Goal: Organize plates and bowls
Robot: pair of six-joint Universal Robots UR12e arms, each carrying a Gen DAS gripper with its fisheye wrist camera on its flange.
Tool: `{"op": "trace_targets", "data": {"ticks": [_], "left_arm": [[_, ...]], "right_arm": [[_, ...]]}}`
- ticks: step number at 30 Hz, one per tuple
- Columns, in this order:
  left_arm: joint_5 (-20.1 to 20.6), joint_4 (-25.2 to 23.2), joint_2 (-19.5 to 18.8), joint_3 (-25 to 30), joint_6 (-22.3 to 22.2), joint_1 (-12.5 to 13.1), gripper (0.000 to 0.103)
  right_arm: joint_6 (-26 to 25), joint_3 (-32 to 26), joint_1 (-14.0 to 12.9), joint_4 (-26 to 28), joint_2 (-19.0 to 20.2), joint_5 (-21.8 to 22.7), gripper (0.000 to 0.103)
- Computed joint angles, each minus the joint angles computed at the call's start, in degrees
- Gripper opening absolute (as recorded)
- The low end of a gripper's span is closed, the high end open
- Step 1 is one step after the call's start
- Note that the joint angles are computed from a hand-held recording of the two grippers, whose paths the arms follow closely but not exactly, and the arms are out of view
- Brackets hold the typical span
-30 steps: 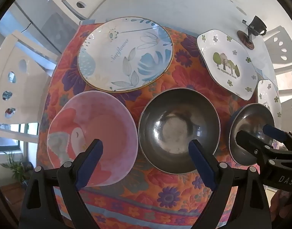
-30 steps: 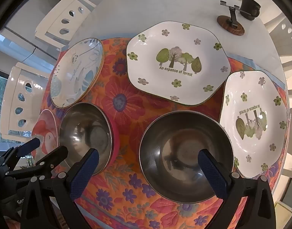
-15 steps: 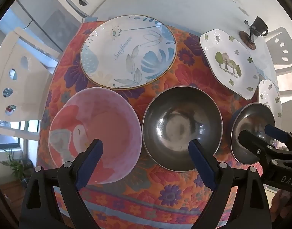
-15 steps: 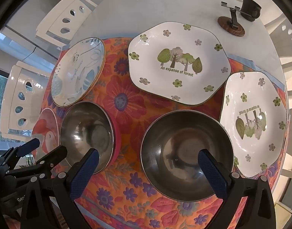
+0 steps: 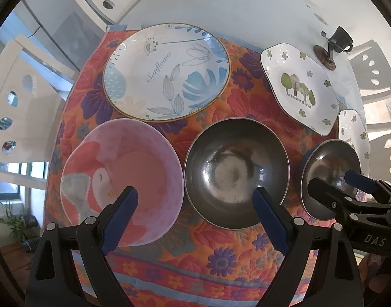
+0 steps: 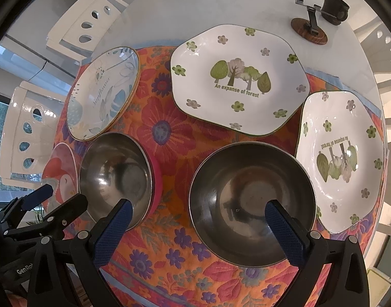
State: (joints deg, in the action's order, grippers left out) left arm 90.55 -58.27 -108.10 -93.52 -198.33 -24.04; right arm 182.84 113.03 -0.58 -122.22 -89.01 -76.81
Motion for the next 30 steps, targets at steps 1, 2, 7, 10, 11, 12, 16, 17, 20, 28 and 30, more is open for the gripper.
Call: {"op": "trace_targets", "data": {"ticks": [1,2,7,10,11,12,16,17,20,28,30], "left_arm": [[0.0,-0.1,0.0,0.1,0.0,0.0,0.09],[0.0,-0.1,0.0,0.1,0.0,0.0,0.09],[-0.5,0.4,0.1,0.0,0.2,0.2,0.09],[-1.6,0.6,0.3,-0.3,0.1,0.5,0.09],[-1.7,0.6,0.4,-0.3,0.1,0.5,0.09],[-1.6,0.6,0.4,-0.4,0.2,0.5,0.09],[-1.0,0.4,0.6,-0.4,0.3,0.4,0.09],[-1.1,0.5,0.7,-0.5,0.1,0.5,0.09],[-1.0,0.6,0.8,-0.6,-0.1,0.6,0.09],[-0.3,0.6,0.9,-0.8,0.2,0.5,0.09],[-0.1,0.3,0.9,-0.7,0.4,0.4,0.09]], "right_arm": [[0.0,0.0,0.0,0.1,0.0,0.0,0.103],[0.0,-0.1,0.0,0.1,0.0,0.0,0.103],[0.1,-0.1,0.1,0.0,0.0,-0.2,0.103],[0.3,-0.2,0.1,0.0,0.1,-0.5,0.103],[0.3,-0.3,0.2,0.2,0.2,-0.8,0.103],[0.4,-0.3,0.4,0.3,0.3,-1.3,0.103],[0.0,-0.5,0.7,0.3,0.3,-1.7,0.103],[-0.1,-0.5,0.8,0.3,0.4,-1.8,0.103],[-0.2,-0.6,0.8,0.3,0.3,-1.5,0.102],[-0.5,-0.6,0.6,0.8,0.2,-0.5,0.102],[-0.4,-0.6,0.5,0.9,0.1,-0.1,0.101]]}}
